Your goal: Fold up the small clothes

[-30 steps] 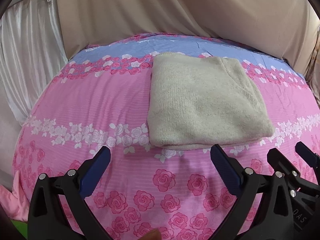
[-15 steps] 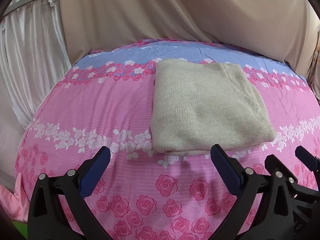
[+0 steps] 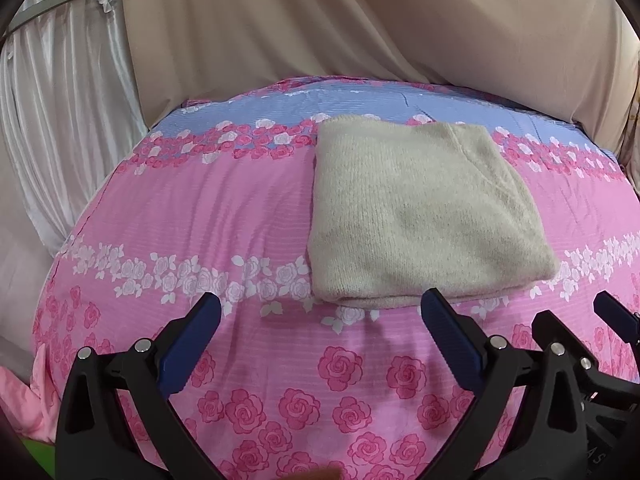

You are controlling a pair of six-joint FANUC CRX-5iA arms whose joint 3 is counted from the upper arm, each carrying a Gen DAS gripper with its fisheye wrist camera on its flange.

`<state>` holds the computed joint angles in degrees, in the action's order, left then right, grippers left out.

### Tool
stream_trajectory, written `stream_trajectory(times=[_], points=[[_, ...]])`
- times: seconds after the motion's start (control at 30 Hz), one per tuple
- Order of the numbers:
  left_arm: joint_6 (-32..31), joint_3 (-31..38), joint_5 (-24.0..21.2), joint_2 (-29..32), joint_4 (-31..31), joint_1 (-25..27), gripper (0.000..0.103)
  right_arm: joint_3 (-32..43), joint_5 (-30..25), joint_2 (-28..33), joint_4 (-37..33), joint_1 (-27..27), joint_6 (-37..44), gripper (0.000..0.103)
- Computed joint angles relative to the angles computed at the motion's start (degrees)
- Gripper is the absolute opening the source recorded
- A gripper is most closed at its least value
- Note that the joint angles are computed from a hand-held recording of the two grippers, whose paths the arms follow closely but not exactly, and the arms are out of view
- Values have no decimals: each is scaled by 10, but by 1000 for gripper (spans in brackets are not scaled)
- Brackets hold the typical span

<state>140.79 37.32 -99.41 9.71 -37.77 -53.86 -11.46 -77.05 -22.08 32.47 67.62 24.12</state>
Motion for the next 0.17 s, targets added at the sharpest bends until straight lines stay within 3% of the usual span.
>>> stream_trajectory(times=[0.17], points=[[-5, 0, 0, 3, 12, 4, 98, 0, -4, 0, -5, -2, -2, 86]])
